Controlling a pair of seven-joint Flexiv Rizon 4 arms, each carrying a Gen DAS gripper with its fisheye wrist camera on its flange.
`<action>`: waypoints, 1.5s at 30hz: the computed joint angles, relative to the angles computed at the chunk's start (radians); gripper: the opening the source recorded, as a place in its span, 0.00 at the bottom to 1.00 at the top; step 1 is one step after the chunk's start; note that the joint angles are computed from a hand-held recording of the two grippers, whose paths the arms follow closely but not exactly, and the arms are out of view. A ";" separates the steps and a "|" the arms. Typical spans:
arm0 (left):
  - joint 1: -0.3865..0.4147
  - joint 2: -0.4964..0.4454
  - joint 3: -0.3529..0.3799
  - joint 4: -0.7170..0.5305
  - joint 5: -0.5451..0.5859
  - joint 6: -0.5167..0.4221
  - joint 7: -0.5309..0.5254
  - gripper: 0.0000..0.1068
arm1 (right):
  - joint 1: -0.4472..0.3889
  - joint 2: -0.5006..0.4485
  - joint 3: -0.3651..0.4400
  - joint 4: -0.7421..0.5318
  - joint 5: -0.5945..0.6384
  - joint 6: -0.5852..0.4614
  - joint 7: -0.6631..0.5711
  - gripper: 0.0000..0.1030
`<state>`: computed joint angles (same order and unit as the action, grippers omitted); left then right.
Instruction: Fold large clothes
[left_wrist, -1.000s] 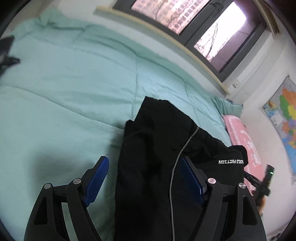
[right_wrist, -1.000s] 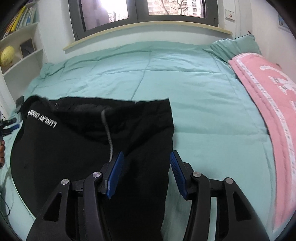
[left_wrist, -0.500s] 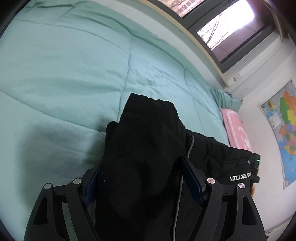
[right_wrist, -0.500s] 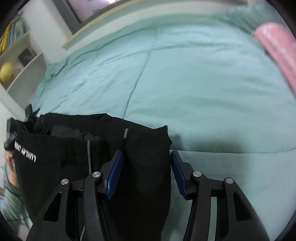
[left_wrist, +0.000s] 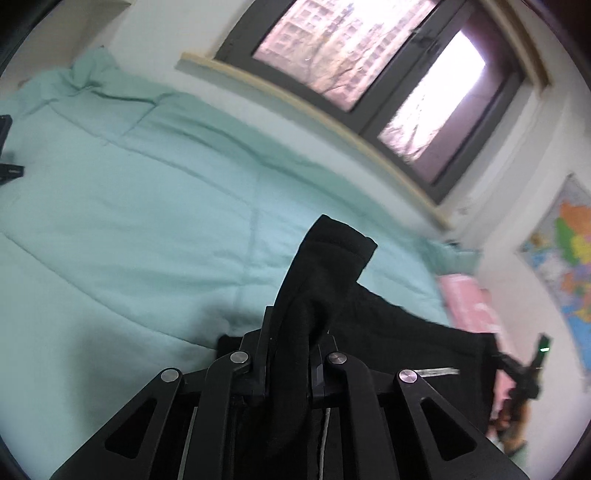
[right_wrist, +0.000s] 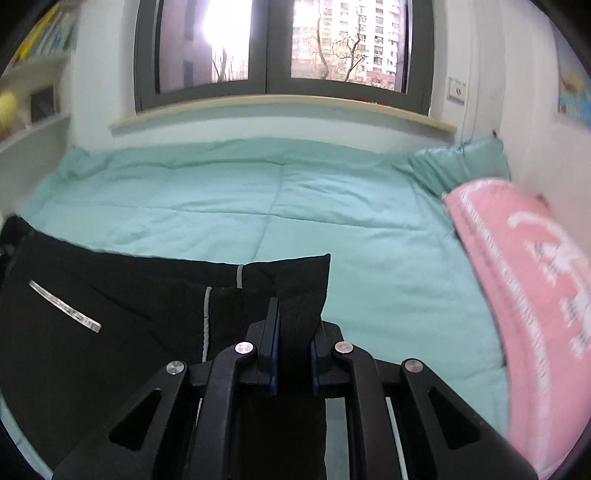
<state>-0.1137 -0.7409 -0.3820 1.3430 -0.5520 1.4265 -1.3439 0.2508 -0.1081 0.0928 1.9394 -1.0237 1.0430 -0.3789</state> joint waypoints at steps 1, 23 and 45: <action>-0.035 -0.022 0.064 -0.040 0.015 -0.046 -0.046 0.11 | 0.006 -0.029 0.001 -0.022 0.035 -0.029 -0.023 0.13; -0.050 0.136 0.176 0.193 0.100 0.083 -0.240 0.60 | -0.013 0.084 -0.035 0.233 0.315 0.382 0.105 0.52; -0.340 0.077 0.255 0.072 0.356 -0.217 -0.212 0.64 | 0.294 -0.126 0.113 -0.061 0.450 -0.117 -0.148 0.64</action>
<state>-0.4540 -0.6638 -0.1271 1.4153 -0.1958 1.2097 -1.5555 0.5446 -0.2336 0.2057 1.8786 -0.5740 0.9262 -0.5269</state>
